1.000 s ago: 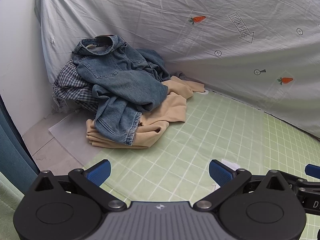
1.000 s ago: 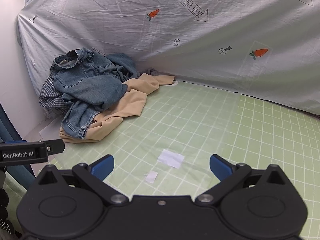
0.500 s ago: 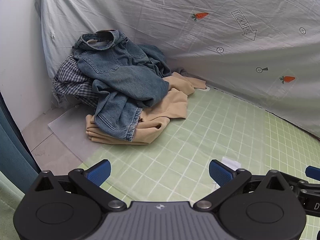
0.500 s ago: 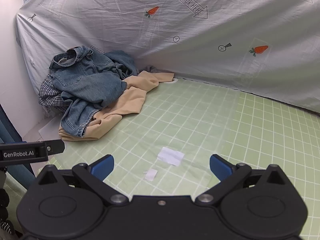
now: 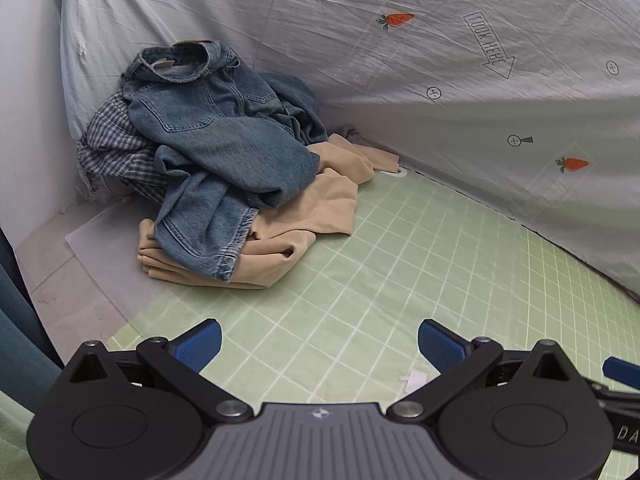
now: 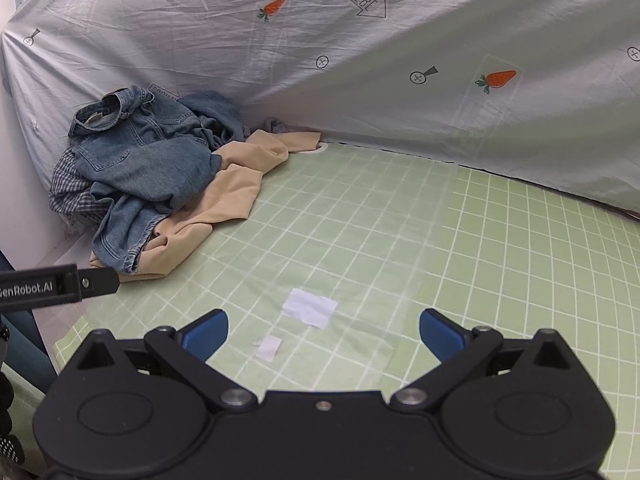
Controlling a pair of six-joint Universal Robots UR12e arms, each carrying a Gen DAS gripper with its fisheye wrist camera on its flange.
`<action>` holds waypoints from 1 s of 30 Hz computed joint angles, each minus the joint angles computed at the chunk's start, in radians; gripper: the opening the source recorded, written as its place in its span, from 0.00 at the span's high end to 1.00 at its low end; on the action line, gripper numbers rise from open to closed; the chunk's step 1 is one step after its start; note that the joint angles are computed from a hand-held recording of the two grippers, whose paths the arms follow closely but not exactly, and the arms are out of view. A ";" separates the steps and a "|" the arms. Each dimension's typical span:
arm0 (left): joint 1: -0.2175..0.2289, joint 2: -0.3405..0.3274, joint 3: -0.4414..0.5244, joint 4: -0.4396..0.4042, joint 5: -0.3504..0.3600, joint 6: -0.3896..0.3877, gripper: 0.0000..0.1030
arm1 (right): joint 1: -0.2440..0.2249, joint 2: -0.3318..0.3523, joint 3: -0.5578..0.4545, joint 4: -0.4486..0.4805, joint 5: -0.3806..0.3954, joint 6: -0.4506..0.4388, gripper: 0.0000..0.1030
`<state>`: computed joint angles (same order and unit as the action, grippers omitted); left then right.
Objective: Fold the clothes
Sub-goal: 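Move both tools toward the pile of blue jeans, then grasp the blue jeans with the right tool while the left tool grasps the waistband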
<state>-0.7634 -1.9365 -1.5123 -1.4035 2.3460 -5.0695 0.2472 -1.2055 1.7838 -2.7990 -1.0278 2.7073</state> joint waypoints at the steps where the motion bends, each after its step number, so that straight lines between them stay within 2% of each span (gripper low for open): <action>1: 0.006 0.003 -0.007 0.014 -0.001 0.001 0.00 | 0.002 0.006 -0.010 0.005 -0.003 -0.006 0.00; 5: 0.034 0.014 -0.031 0.031 -0.001 -0.020 0.00 | 0.010 0.033 -0.049 0.026 -0.017 -0.032 0.00; 11: 0.091 0.063 -0.108 0.049 -0.013 -0.104 0.00 | 0.042 0.114 -0.167 0.064 -0.056 -0.031 0.00; 15: 0.146 0.119 -0.178 0.017 -0.021 -0.191 0.00 | 0.082 0.186 -0.275 0.096 -0.068 -0.058 0.00; 18: 0.186 0.174 -0.248 0.017 0.012 -0.247 0.00 | 0.128 0.251 -0.374 0.119 -0.077 -0.088 0.00; 23: 0.259 0.268 -0.366 0.052 0.067 -0.352 0.00 | 0.205 0.383 -0.592 0.199 -0.047 -0.143 0.01; 26: 0.306 0.304 -0.421 0.091 0.063 -0.350 0.00 | 0.251 0.484 -0.768 0.268 -0.010 -0.158 0.01; 28: 0.333 0.317 -0.441 0.088 0.062 -0.353 0.00 | 0.276 0.556 -0.892 0.321 0.030 -0.149 0.01; 30: 0.351 0.324 -0.459 0.112 0.071 -0.331 0.00 | 0.302 0.632 -1.026 0.392 0.058 -0.159 0.01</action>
